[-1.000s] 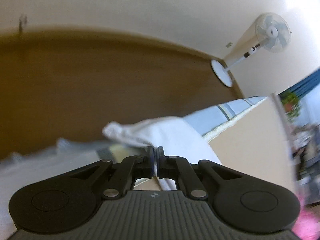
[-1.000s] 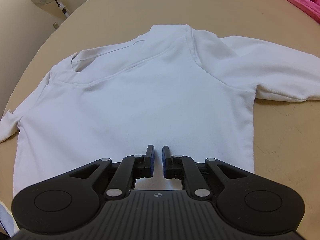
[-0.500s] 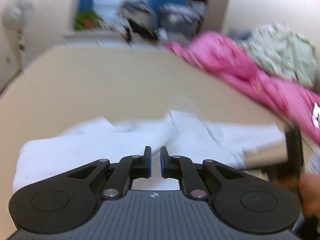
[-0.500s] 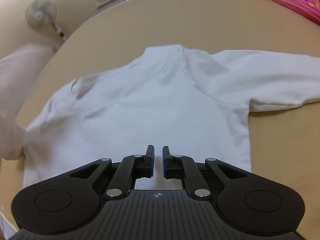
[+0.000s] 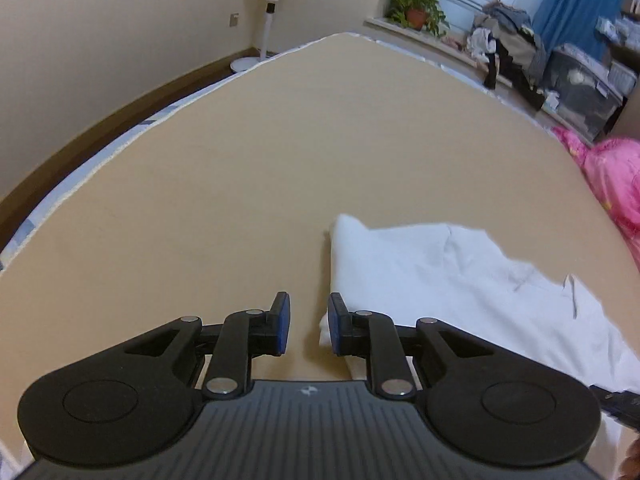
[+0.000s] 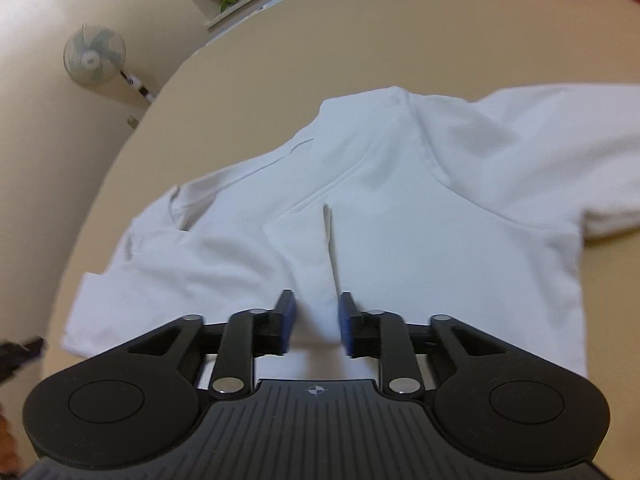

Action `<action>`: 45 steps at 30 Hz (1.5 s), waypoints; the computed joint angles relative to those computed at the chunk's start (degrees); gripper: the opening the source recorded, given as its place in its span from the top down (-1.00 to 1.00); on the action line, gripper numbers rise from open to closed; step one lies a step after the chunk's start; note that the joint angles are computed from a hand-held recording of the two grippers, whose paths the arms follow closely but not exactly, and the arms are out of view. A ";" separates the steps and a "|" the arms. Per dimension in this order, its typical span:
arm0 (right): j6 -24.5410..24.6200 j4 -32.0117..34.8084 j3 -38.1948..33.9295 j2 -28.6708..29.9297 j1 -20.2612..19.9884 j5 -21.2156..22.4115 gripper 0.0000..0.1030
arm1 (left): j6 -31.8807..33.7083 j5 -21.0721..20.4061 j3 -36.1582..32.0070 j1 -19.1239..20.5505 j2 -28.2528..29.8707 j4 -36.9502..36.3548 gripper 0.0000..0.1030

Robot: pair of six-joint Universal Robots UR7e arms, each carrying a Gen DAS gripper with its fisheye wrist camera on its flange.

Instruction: Fold small clothes

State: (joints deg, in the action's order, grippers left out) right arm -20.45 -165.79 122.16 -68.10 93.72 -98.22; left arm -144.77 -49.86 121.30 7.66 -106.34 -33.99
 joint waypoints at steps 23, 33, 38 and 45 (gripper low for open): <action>-8.06 -14.04 -3.01 0.21 -0.59 -4.53 0.92 | 27.05 13.18 8.38 14.51 0.04 -31.40 0.26; -8.23 -20.22 -5.38 3.69 1.48 -16.69 0.76 | 19.20 5.18 3.02 14.33 7.31 -17.32 -0.04; -7.58 -14.80 -2.85 -1.59 -0.76 -0.37 0.73 | 28.13 15.59 7.20 17.26 2.87 -29.98 -0.04; -4.83 -1.14 -6.10 1.36 -0.06 -9.70 0.57 | 43.06 19.26 12.47 25.22 0.05 -48.11 0.94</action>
